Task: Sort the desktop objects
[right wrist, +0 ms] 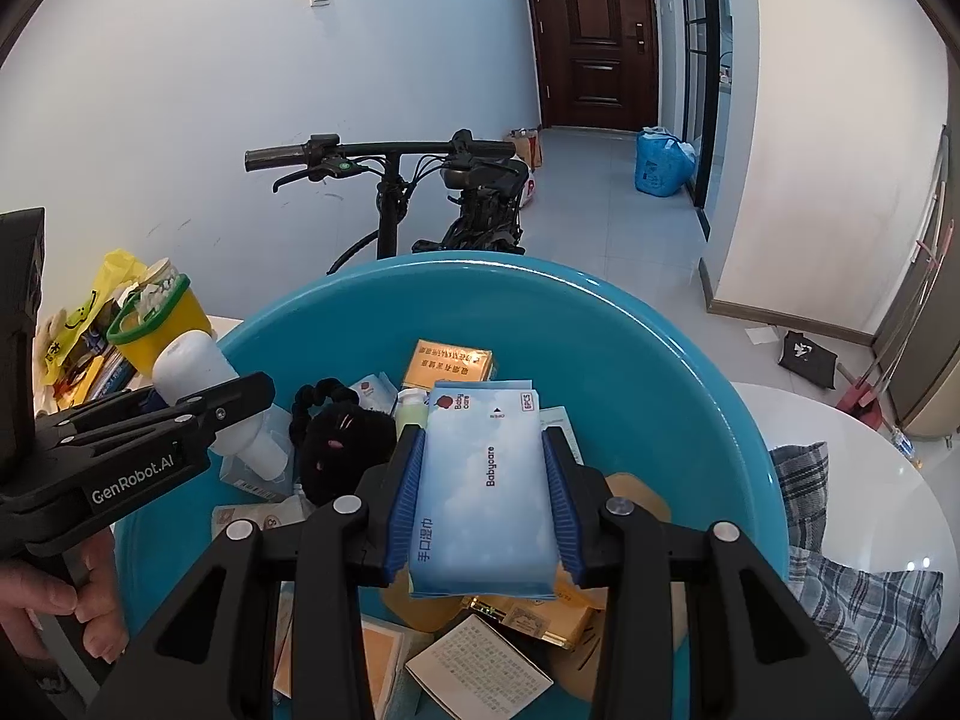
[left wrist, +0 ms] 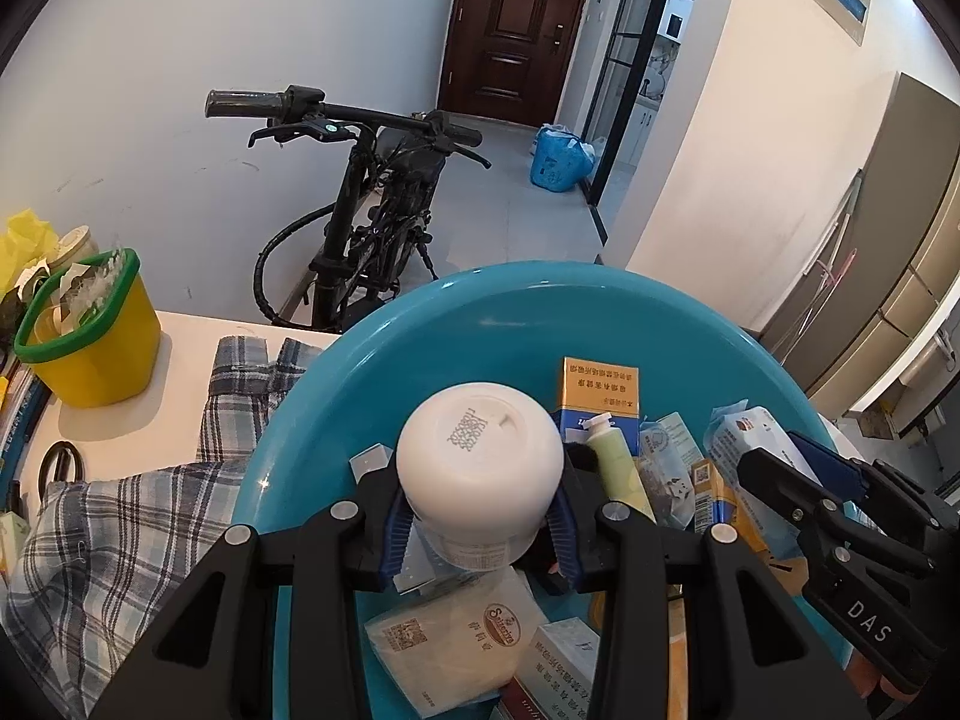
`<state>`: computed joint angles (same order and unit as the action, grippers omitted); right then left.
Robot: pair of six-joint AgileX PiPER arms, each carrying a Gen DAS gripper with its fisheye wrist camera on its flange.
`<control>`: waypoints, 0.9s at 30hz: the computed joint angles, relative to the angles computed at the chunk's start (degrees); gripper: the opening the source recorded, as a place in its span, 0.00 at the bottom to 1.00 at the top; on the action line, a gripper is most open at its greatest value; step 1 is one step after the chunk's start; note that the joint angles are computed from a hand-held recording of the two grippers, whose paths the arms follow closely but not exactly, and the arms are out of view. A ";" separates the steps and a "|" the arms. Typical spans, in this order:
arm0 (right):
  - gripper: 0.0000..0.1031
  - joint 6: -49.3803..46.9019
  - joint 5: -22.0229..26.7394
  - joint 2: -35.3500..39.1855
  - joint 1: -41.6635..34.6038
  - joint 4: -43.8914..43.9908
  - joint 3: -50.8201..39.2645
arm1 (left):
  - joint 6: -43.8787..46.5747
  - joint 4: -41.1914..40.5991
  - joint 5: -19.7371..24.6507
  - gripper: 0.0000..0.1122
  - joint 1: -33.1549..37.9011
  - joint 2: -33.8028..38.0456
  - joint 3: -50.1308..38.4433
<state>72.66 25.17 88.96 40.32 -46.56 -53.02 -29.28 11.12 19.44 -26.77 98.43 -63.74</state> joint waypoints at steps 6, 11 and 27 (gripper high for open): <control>0.36 -2.65 -0.83 0.65 -0.67 2.67 -0.38 | -2.15 2.79 1.97 0.37 -0.70 1.10 -1.15; 0.36 -2.33 -0.64 0.14 -0.56 2.25 -0.21 | -0.88 1.19 2.70 0.37 -0.33 1.57 -1.59; 0.36 -5.08 -0.92 0.37 -1.18 4.68 -0.60 | -6.15 6.10 1.48 0.60 -1.16 -1.08 -0.23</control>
